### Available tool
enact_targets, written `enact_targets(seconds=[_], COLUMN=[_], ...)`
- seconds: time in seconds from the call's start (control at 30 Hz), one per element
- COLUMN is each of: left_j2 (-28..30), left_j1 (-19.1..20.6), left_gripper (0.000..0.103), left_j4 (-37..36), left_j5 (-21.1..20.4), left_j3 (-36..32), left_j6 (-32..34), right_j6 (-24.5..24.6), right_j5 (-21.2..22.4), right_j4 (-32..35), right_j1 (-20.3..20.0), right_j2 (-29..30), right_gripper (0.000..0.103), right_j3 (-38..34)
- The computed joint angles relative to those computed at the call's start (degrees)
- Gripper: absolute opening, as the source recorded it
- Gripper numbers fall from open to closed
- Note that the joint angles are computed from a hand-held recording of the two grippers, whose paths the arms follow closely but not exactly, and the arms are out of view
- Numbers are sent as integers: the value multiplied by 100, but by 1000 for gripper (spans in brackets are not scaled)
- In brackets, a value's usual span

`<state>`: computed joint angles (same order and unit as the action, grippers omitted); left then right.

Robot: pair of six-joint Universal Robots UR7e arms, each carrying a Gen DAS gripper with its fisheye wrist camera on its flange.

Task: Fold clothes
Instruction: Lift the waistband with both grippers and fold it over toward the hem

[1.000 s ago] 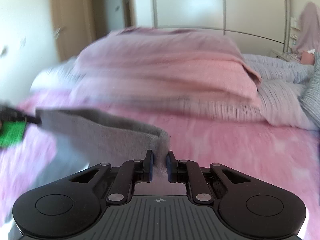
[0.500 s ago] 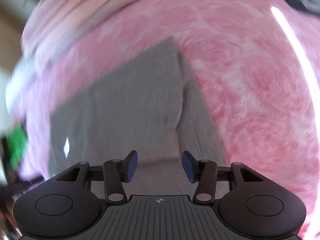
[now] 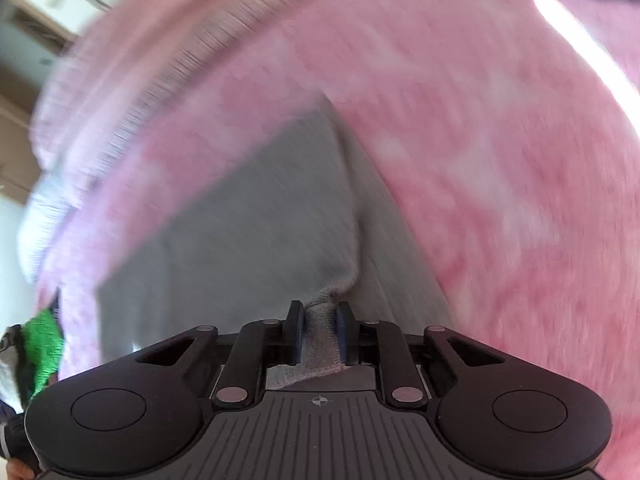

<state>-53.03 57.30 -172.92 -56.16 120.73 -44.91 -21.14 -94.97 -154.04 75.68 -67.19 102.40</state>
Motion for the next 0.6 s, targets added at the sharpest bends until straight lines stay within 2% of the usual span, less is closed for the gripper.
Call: enact_targets(seconds=[0.03, 0.1, 0.17, 0.2, 0.3, 0.4, 0.47, 0.53, 0.6], left_j2=[-15, -18, -72, -67, -61, -116, -179, -265, -267], left_j1=[-56, -208, -308, -319, -327, -360, -348, -259, -205], left_gripper=[6, 6, 6, 0, 0, 0, 0, 6, 22], left_j4=[-234, -739, -530, -347, 405, 289, 249, 76, -274], left_j5=[57, 205, 346, 387, 622, 845, 810, 433, 216], left_j3=[77, 232, 282, 284, 237, 370, 409, 423, 449], left_j6=[128, 481, 437, 379, -4, -237, -331, -412, -414], right_j6=[-72, -190, -132, -61, -107, -66, 191, 489, 618], right_j5=[156, -16, -434, -568, -613, -989, -987, -818, -605], right_j4=[-89, -108, 5, 30, -159, 19, 246, 420, 431], right_j1=[-14, 19, 29, 25, 68, 171, 140, 71, -8], right_j2=[-77, -117, -32, 7, 49, 186, 142, 92, -5], right_gripper=[12, 12, 12, 12, 12, 13, 19, 30, 36], right_j3=[77, 139, 114, 105, 133, -14, -69, -103, -29])
